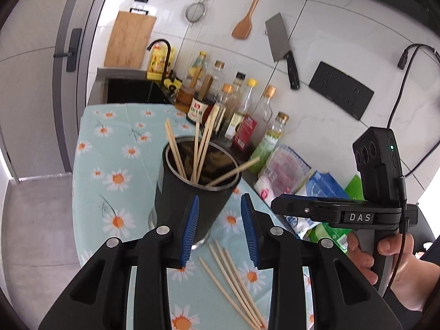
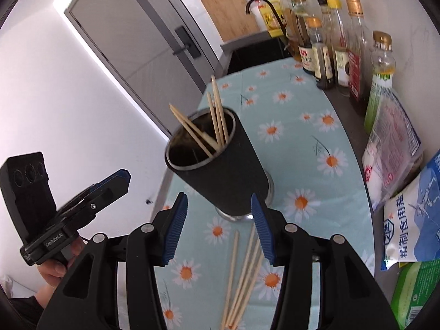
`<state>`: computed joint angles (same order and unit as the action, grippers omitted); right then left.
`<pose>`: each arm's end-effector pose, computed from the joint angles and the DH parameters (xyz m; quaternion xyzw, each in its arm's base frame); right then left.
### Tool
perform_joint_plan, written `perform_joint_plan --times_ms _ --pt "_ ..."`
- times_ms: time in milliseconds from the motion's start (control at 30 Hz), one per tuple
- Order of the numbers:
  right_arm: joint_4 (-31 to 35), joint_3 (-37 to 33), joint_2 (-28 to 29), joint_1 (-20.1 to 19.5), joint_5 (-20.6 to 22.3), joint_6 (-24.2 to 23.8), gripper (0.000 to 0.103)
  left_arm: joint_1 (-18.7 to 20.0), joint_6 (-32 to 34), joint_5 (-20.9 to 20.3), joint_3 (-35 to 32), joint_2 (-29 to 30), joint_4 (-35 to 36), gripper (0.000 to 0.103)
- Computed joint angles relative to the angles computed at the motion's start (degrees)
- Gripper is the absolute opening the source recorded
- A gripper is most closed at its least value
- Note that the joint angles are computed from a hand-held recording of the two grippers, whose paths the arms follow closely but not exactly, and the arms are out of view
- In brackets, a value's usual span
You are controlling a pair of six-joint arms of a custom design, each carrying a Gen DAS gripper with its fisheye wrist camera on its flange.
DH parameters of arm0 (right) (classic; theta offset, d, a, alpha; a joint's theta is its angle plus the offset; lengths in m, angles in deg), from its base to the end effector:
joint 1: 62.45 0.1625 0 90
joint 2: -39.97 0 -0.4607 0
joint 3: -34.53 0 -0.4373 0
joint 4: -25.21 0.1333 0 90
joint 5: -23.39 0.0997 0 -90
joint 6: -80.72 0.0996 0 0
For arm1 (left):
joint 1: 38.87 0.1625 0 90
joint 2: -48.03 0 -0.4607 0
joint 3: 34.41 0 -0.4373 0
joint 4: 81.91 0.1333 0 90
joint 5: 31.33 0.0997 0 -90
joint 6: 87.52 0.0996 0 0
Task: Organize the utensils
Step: 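Move both open tools back down over the remaining chopsticks, then close the right tool on a chopstick while the left tool grasps another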
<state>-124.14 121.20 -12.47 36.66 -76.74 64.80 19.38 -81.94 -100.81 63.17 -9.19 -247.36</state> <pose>0.2369 -0.7462 0.2353 0.1919 -0.9533 0.2111 0.0989 -0.2347 -0.6989 0.2476 0.2494 0.9061 -0.3274 0.0983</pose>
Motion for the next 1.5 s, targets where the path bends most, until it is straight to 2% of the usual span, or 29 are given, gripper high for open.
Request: perform_joint_plan --times_ms 100,167,267,300,467,567,700,933,1133,1300,1500 --pt "3.6 -0.9 1.1 0.1 -4.0 1.7 0.049 0.3 -1.8 -0.4 0.7 0.2 1.4 0.031" --pt "10.0 -2.9 2.4 0.0 -7.1 4.0 0.049 0.5 -3.0 -0.4 0.9 0.4 2.8 0.031" --pt "19.9 -6.3 4.3 -0.8 -8.8 8.9 0.048 0.7 -4.9 0.6 0.5 0.9 6.2 0.031" --pt "22.2 -6.9 4.7 -1.0 -9.0 10.1 0.044 1.2 -6.1 -0.4 0.1 1.1 8.3 0.031" --pt "29.0 -9.3 6.5 -1.9 -10.7 15.5 0.034 2.0 -9.1 -0.7 -0.6 1.7 13.6 0.031" --pt "30.8 -10.4 7.5 -2.2 -11.6 17.3 0.030 2.5 -11.2 -0.3 -0.9 2.1 16.3 0.031" --pt "33.1 -12.2 9.5 -2.0 -14.8 19.4 0.025 3.1 -15.3 0.2 -1.0 2.3 19.1 0.031" --pt "35.2 -13.7 11.7 -1.7 -17.3 21.1 0.022 3.8 -18.6 0.3 -0.6 2.2 23.1 0.031" --pt "36.3 -15.2 14.1 -0.8 -20.2 23.0 0.012 4.3 -20.2 0.0 0.6 1.6 24.0 0.031" --pt "37.6 -16.5 15.6 0.0 -22.0 24.3 0.011 4.6 -21.2 -0.2 1.1 1.3 24.0 0.031" --pt "37.7 -16.7 17.7 2.2 -28.3 25.4 0.010 4.8 -22.7 0.0 1.4 1.1 24.3 0.031"
